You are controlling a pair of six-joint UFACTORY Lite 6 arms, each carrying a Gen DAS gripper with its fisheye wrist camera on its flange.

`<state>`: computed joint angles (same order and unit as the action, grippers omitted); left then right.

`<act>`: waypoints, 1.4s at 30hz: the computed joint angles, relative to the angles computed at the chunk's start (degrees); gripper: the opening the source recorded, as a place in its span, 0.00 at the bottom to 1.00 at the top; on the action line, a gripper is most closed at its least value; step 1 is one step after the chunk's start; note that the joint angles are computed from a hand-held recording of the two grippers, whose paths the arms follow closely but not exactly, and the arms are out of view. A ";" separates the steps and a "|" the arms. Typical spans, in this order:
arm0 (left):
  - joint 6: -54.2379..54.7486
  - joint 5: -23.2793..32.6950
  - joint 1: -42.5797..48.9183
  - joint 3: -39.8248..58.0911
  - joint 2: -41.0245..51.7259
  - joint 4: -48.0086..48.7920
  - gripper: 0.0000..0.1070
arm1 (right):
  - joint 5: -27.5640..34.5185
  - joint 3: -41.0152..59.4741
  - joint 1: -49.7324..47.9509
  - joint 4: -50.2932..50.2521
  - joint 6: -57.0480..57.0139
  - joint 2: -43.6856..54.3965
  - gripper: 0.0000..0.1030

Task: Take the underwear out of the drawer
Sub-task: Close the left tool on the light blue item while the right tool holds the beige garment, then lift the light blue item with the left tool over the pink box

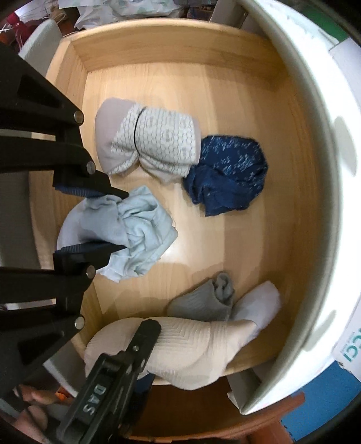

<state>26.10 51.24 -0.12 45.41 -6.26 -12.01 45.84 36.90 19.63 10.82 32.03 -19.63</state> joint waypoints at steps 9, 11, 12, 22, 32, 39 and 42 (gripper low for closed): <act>3.03 5.44 4.12 2.20 -6.87 0.04 0.25 | -0.26 0.03 0.80 -0.55 1.30 0.23 0.58; 4.63 7.56 6.04 3.95 -8.19 -0.24 0.25 | -0.38 0.03 1.14 -0.63 1.73 0.30 0.58; 5.91 8.08 7.32 4.63 -8.20 -0.65 0.25 | -0.34 0.08 1.11 -0.74 1.82 0.25 0.58; 13.73 15.39 17.21 16.17 -6.96 -3.61 0.25 | -0.11 -0.76 0.82 -0.86 1.99 -0.95 0.58; 16.39 23.33 20.76 37.10 -1.86 -7.35 0.25 | 0.14 -0.14 1.76 -1.86 3.11 -0.34 0.58; 11.85 28.26 19.90 60.52 9.90 -8.03 0.25 | 0.34 0.62 3.36 -3.47 4.67 0.76 0.58; 8.18 31.43 18.66 75.19 18.04 -8.30 0.25 | 0.39 0.78 3.73 -3.82 5.19 0.93 0.58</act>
